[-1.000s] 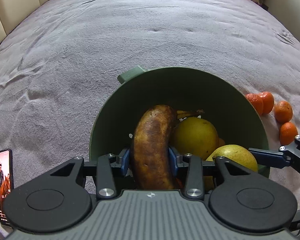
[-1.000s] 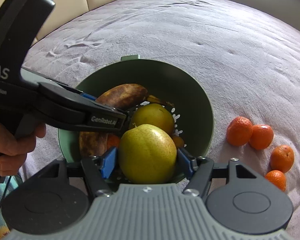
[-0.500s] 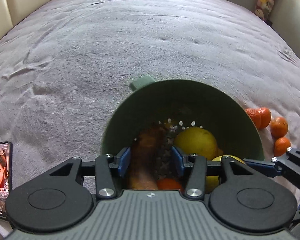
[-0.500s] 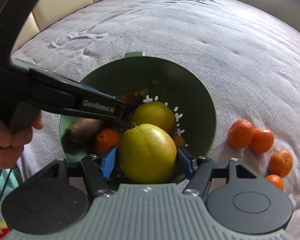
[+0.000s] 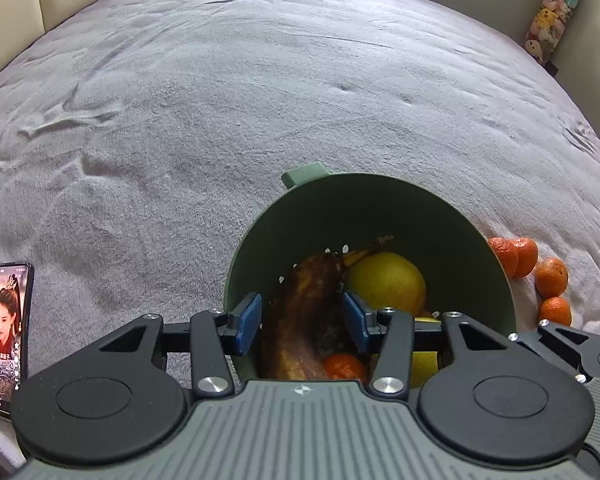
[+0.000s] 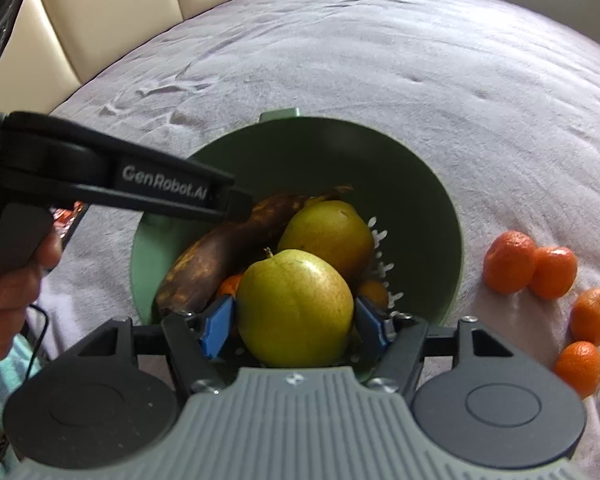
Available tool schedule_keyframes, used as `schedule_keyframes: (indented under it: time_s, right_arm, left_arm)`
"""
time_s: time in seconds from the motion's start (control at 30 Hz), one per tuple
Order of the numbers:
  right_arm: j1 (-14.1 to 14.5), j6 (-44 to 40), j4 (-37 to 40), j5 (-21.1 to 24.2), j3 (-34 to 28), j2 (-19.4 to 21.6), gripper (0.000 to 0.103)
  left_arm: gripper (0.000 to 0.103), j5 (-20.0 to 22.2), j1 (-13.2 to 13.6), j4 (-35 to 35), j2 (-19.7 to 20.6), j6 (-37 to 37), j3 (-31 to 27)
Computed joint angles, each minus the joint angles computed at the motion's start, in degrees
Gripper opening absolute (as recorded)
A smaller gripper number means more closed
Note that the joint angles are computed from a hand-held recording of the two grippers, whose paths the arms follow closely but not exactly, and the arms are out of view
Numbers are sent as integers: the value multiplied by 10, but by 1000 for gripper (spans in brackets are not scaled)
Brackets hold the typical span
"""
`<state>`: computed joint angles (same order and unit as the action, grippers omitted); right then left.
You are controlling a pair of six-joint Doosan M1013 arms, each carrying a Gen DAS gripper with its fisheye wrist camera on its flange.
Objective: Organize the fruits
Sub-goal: 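Lower both fruits into the colander and open both tools to release them, then withdraw both open tools from the colander toward the mandarins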
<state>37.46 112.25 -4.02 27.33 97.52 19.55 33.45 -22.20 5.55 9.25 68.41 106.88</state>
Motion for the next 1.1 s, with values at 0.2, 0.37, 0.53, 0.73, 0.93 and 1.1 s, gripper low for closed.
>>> schedule_keyframes:
  time_s: [0.2,0.37,0.53,0.73,0.93,1.1]
  right_arm:
    - [-2,-22,17,24,-7,2,63]
    - [-8,-13,37,11,-1,-7,70]
    - [-7,37,-4,2,8,-21,74]
    - [2,152,-114,-18,28,-47,74]
    - [17,349,-290,5,54,-78,79]
    - [21,483,-384,46,71,-99,81]
  left_arm:
    - [56,3,-5,12,-2,-3,1]
    - [57,8,-7,12,-3,5,0]
    - [58,2,-14,25,-11,-1,3]
    - [58,-15,-25,33,-25,3,8]
    - [62,-39,-41,43,-41,2,17]
    - [63,-56,-52,16,-50,31,24]
